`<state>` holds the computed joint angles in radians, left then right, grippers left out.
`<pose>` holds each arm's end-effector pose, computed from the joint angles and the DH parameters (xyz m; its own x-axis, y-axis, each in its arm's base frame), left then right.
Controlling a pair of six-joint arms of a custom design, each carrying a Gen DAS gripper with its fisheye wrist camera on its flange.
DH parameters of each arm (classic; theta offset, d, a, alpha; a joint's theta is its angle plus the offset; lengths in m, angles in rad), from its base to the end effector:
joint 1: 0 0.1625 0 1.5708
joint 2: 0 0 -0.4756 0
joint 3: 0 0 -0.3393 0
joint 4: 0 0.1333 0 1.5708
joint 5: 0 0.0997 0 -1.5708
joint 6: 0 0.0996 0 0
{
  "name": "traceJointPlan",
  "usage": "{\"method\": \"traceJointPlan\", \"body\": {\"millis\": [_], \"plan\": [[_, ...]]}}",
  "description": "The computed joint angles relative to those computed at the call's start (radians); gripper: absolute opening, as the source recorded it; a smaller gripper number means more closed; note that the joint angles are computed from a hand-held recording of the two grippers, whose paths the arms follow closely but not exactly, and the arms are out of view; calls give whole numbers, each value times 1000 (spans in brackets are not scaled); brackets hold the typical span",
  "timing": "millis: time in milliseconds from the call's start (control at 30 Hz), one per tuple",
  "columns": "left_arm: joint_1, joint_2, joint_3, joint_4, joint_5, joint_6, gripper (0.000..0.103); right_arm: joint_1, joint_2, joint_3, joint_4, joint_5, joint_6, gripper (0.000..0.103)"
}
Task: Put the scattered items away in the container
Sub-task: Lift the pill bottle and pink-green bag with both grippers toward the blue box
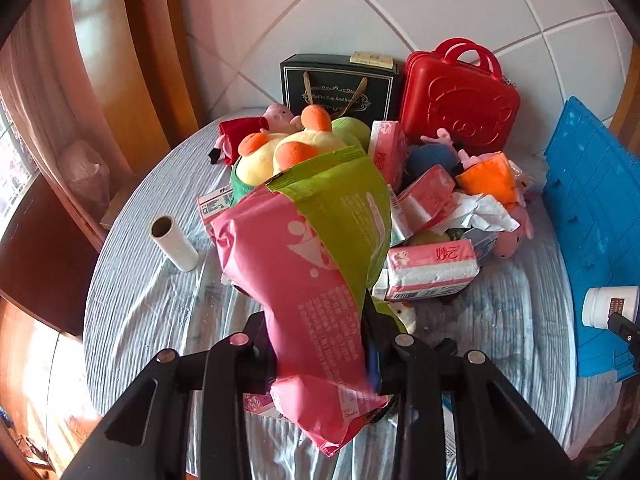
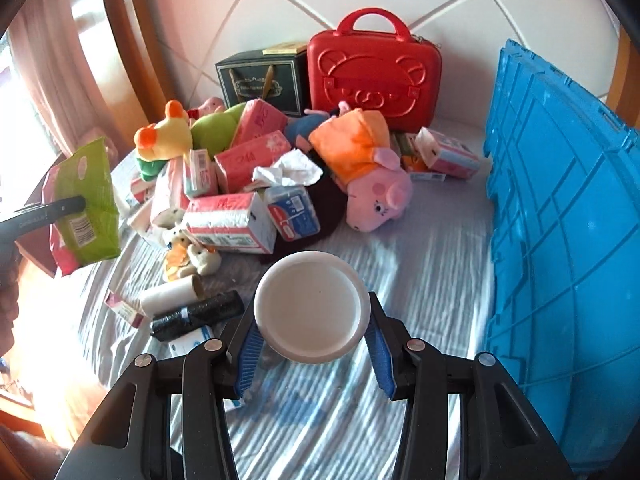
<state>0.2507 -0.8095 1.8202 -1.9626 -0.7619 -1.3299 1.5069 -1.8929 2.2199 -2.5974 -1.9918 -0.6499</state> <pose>-0.4815 -0.3353 0.1055 -0.7101 -0.0118 -0.7040 0.4168 0.7987 -0.4339 0.0729 -0.3109 0.4993 -0.7413 -0.2065 0.6386 -0.5021 0.8021 -0.3234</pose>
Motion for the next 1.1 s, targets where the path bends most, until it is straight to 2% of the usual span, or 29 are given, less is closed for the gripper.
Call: {"method": "traceJointPlan", "body": {"millis": [300, 533, 800, 1100], "plan": [[-33, 43, -125, 39, 52, 32, 32, 62, -63, -115, 96, 68, 9, 46], [-56, 118, -264, 40, 112, 136, 32, 74, -102, -217, 156, 134, -10, 46], [-78, 236, -445, -31, 139, 316, 32, 0, -149, -328, 206, 237, -40, 46], [-94, 406, -705, -106, 111, 530, 32, -186, -189, -439, 258, 394, -85, 46]]}}
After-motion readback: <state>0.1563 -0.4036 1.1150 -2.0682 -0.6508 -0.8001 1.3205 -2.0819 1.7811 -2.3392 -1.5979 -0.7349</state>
